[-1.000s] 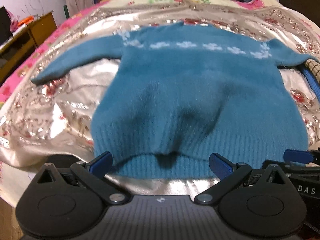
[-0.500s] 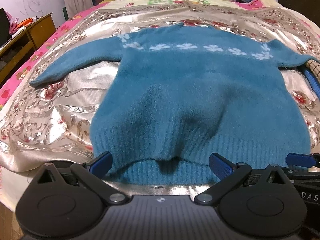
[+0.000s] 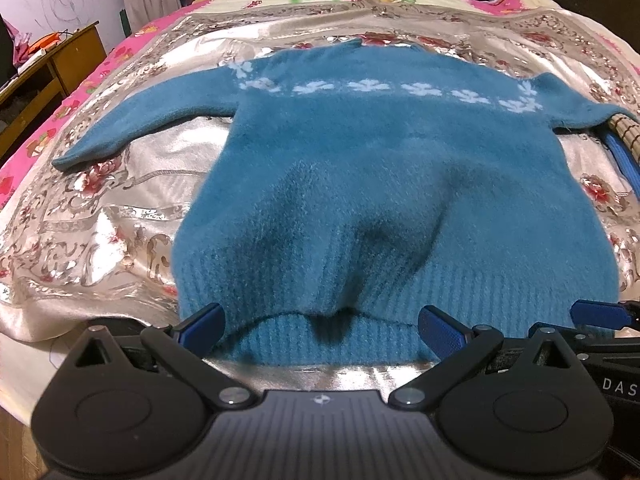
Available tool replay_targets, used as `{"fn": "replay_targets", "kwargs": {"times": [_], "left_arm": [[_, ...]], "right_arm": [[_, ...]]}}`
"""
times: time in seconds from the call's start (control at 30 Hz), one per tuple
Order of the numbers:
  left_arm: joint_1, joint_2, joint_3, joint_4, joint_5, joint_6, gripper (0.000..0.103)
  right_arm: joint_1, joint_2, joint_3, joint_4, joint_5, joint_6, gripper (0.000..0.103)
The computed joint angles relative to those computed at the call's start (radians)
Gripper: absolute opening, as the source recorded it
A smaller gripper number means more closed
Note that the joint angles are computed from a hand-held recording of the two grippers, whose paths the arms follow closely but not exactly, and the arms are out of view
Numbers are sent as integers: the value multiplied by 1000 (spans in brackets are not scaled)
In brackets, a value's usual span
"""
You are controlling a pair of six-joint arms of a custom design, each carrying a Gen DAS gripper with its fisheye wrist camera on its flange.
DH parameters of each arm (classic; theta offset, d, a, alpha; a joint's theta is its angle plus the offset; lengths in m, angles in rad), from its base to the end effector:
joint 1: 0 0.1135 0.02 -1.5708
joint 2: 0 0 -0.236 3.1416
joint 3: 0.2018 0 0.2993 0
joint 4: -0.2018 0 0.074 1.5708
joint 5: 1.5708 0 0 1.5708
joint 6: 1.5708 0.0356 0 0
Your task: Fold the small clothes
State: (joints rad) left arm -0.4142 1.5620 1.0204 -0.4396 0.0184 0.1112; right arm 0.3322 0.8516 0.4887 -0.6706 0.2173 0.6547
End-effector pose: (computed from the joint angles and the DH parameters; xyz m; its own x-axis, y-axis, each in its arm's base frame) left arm 0.3303 -0.1459 0.1586 -0.7105 0.4336 -0.5543 0.4937 0.8684 0.0465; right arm 0.2063 0.0631 0.1496 -0.7746 0.3618 -0.5188 0.3247 0.9314 0.1647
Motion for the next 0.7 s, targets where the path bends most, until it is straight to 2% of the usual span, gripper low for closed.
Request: {"fn": "replay_targets", "kwargs": {"times": [0.7], "left_arm": [[-4,16,14,-20,5,1,103]], "right_arm": [[6,9,1,3,4,2,55]]}}
